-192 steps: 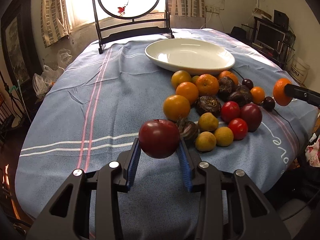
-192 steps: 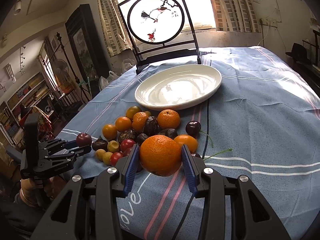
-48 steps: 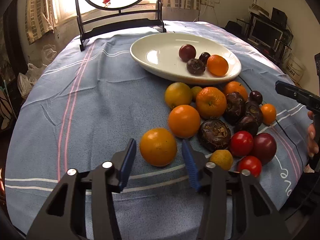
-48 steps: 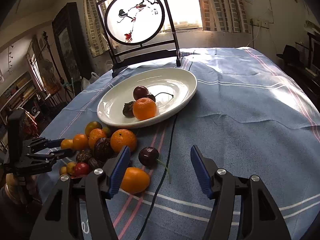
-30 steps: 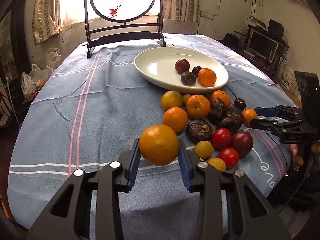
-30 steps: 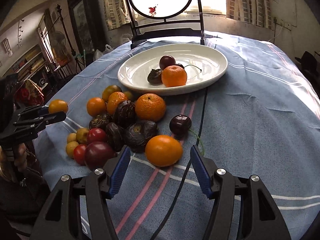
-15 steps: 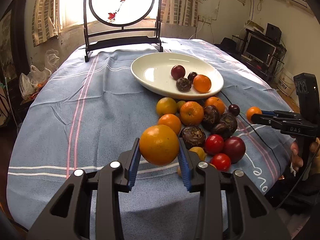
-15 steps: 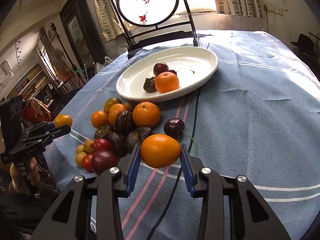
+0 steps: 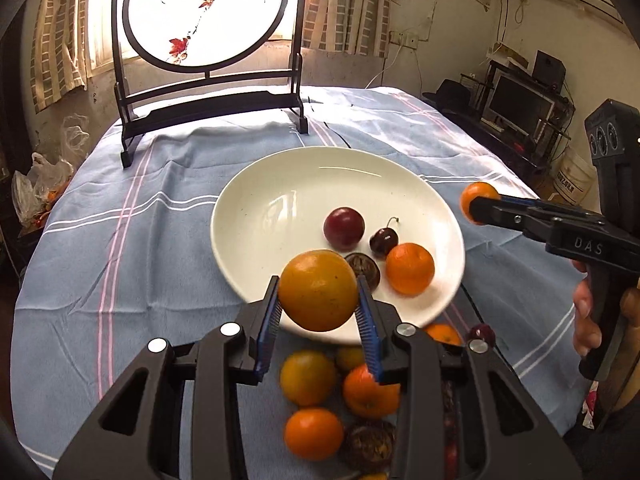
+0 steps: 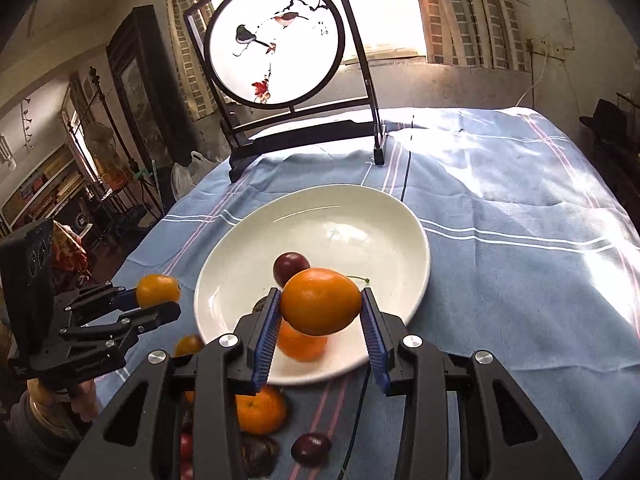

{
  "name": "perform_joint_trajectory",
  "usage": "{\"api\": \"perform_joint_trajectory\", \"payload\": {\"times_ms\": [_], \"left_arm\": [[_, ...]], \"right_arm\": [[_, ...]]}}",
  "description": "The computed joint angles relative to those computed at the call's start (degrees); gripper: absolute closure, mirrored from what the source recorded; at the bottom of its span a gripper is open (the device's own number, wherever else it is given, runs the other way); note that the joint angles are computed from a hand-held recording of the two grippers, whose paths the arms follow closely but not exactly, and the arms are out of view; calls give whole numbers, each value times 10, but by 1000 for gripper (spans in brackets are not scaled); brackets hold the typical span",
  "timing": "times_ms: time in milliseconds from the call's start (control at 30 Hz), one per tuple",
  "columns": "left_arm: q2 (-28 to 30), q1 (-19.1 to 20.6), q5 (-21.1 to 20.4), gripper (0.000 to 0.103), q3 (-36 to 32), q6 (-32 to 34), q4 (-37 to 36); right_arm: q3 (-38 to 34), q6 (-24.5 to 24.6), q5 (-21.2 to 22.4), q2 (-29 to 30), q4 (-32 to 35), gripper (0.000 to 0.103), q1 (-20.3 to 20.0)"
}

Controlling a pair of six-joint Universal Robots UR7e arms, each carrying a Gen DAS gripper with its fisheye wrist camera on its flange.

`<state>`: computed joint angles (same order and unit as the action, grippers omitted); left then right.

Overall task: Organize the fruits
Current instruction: 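Place both citrus fruits on the white plate and open both grippers, then grasp a small yellow fruit with the left gripper while the right gripper grasps a red plum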

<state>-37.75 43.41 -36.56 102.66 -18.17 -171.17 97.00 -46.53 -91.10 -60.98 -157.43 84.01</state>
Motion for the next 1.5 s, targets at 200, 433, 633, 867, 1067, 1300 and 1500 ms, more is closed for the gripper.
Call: {"api": "perform_joint_trajectory", "payload": {"times_ms": [200,433,633,867,1067,1300,1500], "left_arm": [[30,35,-5,56,-74,5,43],[-1,4,31,40,1,-12,-12],[-55,-58,34,40,123,-77,-1],[-90,-110,7,40,226,-200,67],[-77,-115,-15,57,245,-234,83],[-54,-116,-13,65,233,-203,60],[-39,-108,-10,67,232,-155,2]], "right_arm": [[-43,-6,-27,54,-30,51,14],[20,-6,14,-5,-27,47,-12],[125,-38,43,-82,-38,46,-58],[200,-78,76,-141,-61,47,-98],[203,-68,71,-141,-68,46,-101],[198,-61,92,-144,-53,46,-111],[198,-67,97,-144,-50,46,-111]]}}
